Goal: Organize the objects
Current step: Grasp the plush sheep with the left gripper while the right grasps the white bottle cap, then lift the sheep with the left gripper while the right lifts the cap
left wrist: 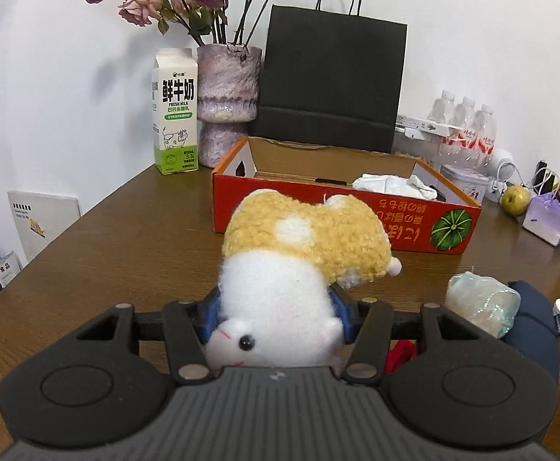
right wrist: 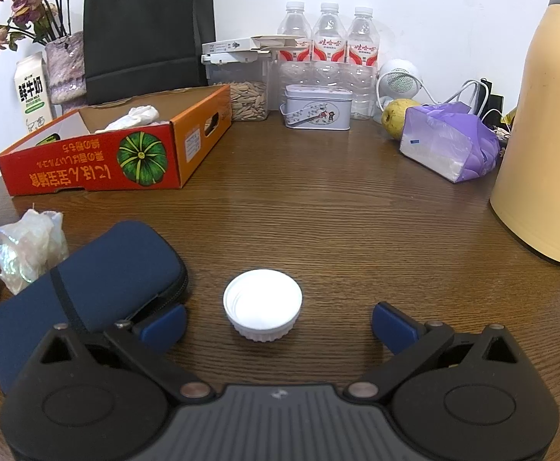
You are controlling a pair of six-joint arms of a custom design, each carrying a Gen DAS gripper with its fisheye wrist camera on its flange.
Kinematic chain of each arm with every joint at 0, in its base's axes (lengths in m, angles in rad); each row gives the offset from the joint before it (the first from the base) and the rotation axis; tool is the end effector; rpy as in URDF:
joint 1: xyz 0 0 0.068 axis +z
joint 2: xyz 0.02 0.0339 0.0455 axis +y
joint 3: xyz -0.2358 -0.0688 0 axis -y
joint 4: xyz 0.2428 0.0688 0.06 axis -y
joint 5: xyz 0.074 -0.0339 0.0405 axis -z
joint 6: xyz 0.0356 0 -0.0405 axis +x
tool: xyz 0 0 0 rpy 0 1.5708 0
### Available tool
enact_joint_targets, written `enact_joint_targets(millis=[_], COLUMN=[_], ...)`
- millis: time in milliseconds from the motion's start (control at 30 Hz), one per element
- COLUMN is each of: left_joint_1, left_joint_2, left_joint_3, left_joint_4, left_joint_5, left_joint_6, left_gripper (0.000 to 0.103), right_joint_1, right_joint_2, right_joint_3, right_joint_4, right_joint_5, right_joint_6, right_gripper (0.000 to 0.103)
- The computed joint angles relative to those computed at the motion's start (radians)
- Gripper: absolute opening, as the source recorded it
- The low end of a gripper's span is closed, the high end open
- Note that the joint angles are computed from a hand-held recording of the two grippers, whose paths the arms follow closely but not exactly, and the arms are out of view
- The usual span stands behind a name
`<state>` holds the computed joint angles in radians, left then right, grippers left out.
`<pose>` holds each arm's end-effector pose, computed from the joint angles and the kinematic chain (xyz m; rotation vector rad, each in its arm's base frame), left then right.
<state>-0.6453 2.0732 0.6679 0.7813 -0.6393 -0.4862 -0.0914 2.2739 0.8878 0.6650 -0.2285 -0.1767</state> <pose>0.2652 -0.1731 0.0306 -0.1818 2.0508 0.0098 0.3569 -0.0246 -0.0060 -0.2144 2.2620 0.1208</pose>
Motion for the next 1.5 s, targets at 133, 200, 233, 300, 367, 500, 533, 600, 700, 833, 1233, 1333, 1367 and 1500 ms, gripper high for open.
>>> enact_joint_targets(millis=[133,200,233,300,367,500,533,600,700,833,1233,1333,1367,1500], left_joint_1=[-0.019,-0.028,-0.030,-0.035,-0.037,-0.040,-0.040,-0.042,-0.045,-0.053,-0.089,-0.098,-0.104,-0.136], left_joint_2=[0.000,0.000,0.001,0.002,0.000,-0.001,-0.003,-0.005,-0.006,-0.007,-0.020,-0.019,-0.021,-0.024], left_joint_3=[-0.009,-0.017,-0.021,-0.029,-0.035,-0.040,-0.041,-0.044,-0.051,-0.058,-0.105,-0.115,-0.119,-0.128], left_joint_4=[0.015,0.026,0.031,0.042,0.048,0.052,0.051,0.050,0.058,0.062,0.096,0.100,0.101,0.102], left_joint_5=[-0.008,-0.014,-0.016,-0.020,-0.020,-0.020,-0.020,-0.021,-0.023,-0.030,-0.071,-0.081,-0.087,-0.116], left_joint_6=[-0.004,-0.006,-0.006,-0.010,-0.014,-0.017,-0.018,-0.021,-0.023,-0.026,-0.055,-0.066,-0.068,-0.065], left_gripper=[0.055,0.055,0.055,0.055,0.055,0.055,0.055,0.055,0.055,0.055,0.055,0.055,0.055,0.056], right_joint_1=[0.001,0.000,0.002,0.004,0.007,0.023,0.027,0.035,0.042,0.049,0.100,0.114,0.120,0.161], right_joint_2=[-0.003,-0.007,-0.009,-0.014,-0.019,-0.026,-0.027,-0.031,-0.034,-0.038,-0.070,-0.080,-0.082,-0.097], right_joint_3=[-0.018,-0.030,-0.036,-0.050,-0.067,-0.090,-0.095,-0.109,-0.135,-0.175,-0.340,-0.392,-0.410,-0.476], right_joint_4=[0.038,0.055,0.061,0.080,0.102,0.129,0.135,0.155,0.202,0.274,0.525,0.595,0.618,0.690], right_joint_5=[0.018,0.014,0.012,0.003,0.000,0.030,0.041,0.061,0.085,0.106,0.157,0.153,0.152,0.151], right_joint_6=[0.026,0.024,0.021,0.020,0.021,0.034,0.037,0.042,0.053,0.065,0.096,0.111,0.116,0.131], right_gripper=[0.092,0.082,0.080,0.063,0.047,0.039,0.039,0.039,0.039,0.039,0.039,0.039,0.039,0.039])
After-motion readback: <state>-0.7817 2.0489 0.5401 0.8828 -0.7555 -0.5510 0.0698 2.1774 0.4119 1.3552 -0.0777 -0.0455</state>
